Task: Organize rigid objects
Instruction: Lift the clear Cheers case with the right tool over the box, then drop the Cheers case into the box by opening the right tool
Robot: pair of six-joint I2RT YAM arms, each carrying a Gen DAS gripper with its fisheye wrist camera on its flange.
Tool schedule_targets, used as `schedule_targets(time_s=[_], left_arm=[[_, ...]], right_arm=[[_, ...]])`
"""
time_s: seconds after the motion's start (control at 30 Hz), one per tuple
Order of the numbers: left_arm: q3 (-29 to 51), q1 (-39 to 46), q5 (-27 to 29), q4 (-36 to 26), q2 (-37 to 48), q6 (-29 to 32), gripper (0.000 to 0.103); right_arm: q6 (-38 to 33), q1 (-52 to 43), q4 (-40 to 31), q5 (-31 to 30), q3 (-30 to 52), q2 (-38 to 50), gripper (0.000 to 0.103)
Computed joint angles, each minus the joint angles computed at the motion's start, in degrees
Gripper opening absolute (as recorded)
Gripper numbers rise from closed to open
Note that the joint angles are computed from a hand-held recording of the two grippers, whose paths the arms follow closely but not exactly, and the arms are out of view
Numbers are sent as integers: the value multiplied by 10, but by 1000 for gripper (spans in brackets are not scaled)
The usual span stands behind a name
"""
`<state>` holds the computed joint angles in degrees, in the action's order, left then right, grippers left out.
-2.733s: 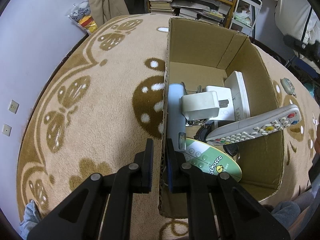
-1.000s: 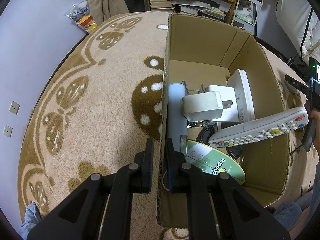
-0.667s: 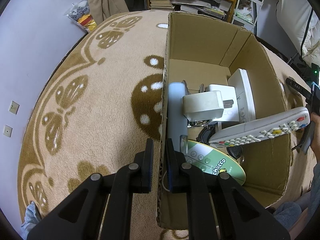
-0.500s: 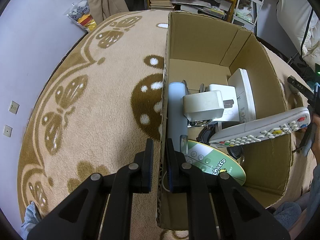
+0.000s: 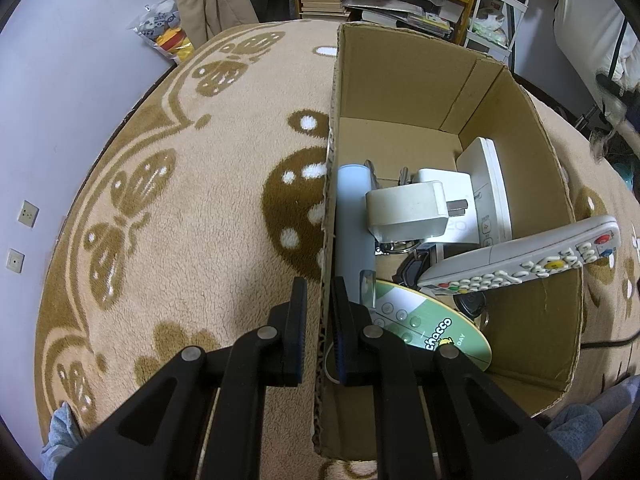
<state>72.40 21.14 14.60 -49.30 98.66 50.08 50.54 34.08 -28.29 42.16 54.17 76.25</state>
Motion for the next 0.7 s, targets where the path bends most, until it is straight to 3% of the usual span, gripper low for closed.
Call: schedule_targets(time_s=[0.4, 0.7], left_arm=[[7, 3, 2, -3, 8, 1, 12], [15, 7, 10, -10, 17, 0, 12]], right_arm=[[-83, 67, 26, -26, 188, 143, 63], [-82, 76, 44, -87, 240, 213, 63]])
